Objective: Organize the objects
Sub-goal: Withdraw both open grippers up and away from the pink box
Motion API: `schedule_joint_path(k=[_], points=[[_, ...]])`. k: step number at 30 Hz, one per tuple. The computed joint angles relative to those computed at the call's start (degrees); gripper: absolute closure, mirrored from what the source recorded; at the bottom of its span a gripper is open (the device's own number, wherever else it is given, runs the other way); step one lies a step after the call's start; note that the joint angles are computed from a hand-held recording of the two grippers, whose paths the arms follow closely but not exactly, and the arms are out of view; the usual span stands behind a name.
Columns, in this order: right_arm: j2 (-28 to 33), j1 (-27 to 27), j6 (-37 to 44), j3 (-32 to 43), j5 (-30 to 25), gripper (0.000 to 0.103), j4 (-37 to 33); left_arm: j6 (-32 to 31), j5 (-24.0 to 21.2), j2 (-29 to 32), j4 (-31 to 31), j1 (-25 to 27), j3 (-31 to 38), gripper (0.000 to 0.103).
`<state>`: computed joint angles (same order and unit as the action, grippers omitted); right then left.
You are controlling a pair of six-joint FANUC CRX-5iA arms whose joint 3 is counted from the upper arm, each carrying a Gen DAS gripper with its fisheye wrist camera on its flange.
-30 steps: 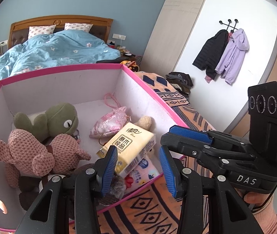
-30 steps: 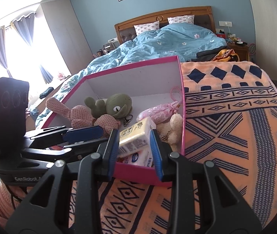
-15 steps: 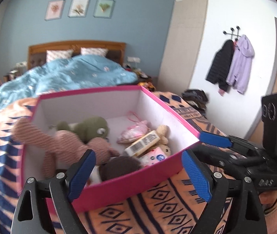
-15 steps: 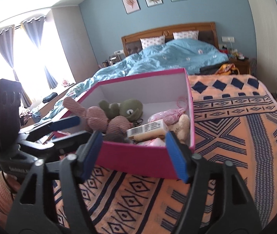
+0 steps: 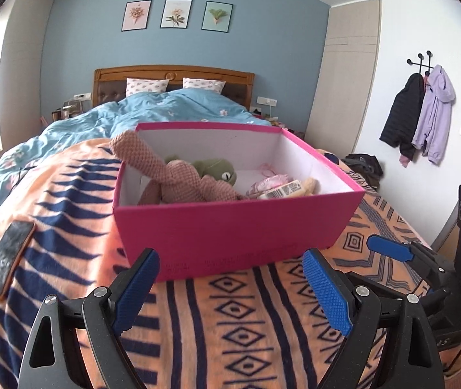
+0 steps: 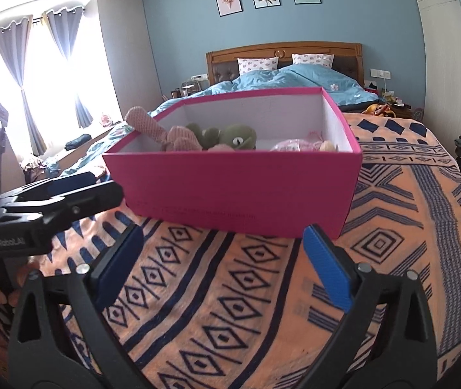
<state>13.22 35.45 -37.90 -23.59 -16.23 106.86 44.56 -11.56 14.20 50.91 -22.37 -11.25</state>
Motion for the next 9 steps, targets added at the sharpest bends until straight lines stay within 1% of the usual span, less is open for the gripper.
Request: schedule_joint_path(k=[3, 4, 6, 8, 9], points=[[-0.17, 0.22, -0.93, -0.46, 0.04, 0.004, 0.18, 3.74, 0.11, -0.55, -4.38, 0.4, -0.28, 0.011], [-0.24, 0.21, -1.41, -0.6, -0.05, 0.004, 0.64, 3.6, 0.37, -0.73, -4.23, 0.29, -0.6, 0.011], [-0.32, 0.56, -1.04, -0.73, -0.78, 0.004, 0.42, 4.76, 0.06, -0.9, -5.83, 0.36, -0.55, 0.011], [-0.23, 1.23, 0.46, -0.7, -1.46, 0.004, -1.07, 6.58, -0.94, -0.77, -7.96, 0.55, 0.04, 0.011], [-0.22, 1.13, -0.04, -0.71, -1.25, 0.004, -0.49, 8.2, -1.71, -0.63, -9.87, 0.79, 0.65, 0.011]])
